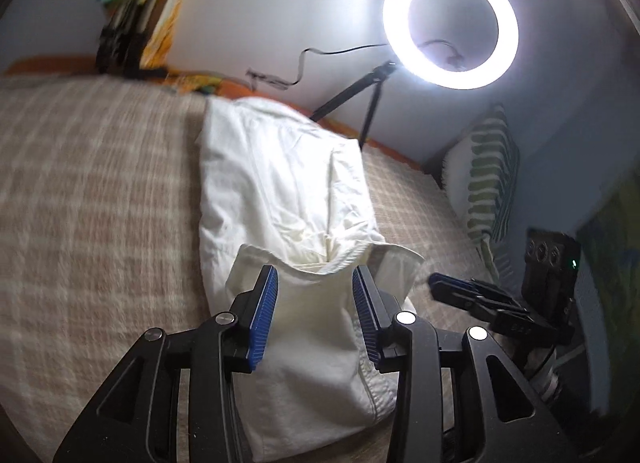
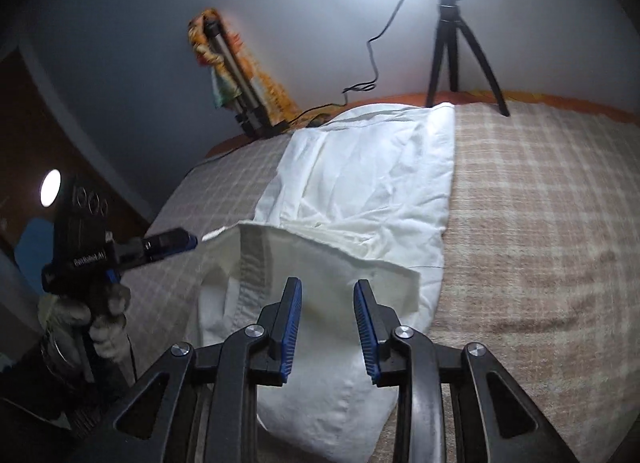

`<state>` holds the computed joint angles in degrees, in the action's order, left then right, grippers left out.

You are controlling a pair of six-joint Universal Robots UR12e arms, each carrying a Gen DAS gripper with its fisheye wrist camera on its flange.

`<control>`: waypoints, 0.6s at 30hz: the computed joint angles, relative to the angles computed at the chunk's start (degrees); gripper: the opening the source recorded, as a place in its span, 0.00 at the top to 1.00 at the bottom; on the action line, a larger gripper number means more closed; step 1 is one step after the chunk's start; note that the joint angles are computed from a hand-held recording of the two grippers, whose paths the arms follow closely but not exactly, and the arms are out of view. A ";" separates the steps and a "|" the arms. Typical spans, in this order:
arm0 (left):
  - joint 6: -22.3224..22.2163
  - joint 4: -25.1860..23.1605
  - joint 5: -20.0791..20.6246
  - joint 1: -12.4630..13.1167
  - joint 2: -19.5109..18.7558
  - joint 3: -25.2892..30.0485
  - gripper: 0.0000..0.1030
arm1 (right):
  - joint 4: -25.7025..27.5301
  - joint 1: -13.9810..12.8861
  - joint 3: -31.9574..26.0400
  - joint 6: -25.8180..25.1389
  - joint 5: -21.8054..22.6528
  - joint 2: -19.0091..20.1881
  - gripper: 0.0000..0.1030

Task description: Fold small clothes

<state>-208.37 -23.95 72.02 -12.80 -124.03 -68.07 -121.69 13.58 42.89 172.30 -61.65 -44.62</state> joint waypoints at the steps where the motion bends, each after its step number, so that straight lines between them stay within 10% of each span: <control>1: 1.25 0.07 -0.07 -0.19 0.05 -0.11 0.66 | 1.29 0.29 -0.45 -2.10 -0.12 0.24 0.72; 6: 7.26 -6.30 -0.74 -1.50 -1.58 2.21 0.66 | 5.48 1.46 -3.08 -6.08 -3.04 2.30 0.72; 12: 6.28 -14.46 10.04 -2.55 -4.66 7.03 0.66 | 4.85 2.74 -7.05 -1.24 -18.88 4.97 0.74; 18: 4.23 -14.21 18.46 -2.94 -4.47 7.68 0.66 | 3.80 1.96 -6.60 1.46 -17.98 4.52 0.72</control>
<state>-204.15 -38.16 90.48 -15.74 -128.50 -60.39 -117.88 15.55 36.29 173.76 -79.62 -40.11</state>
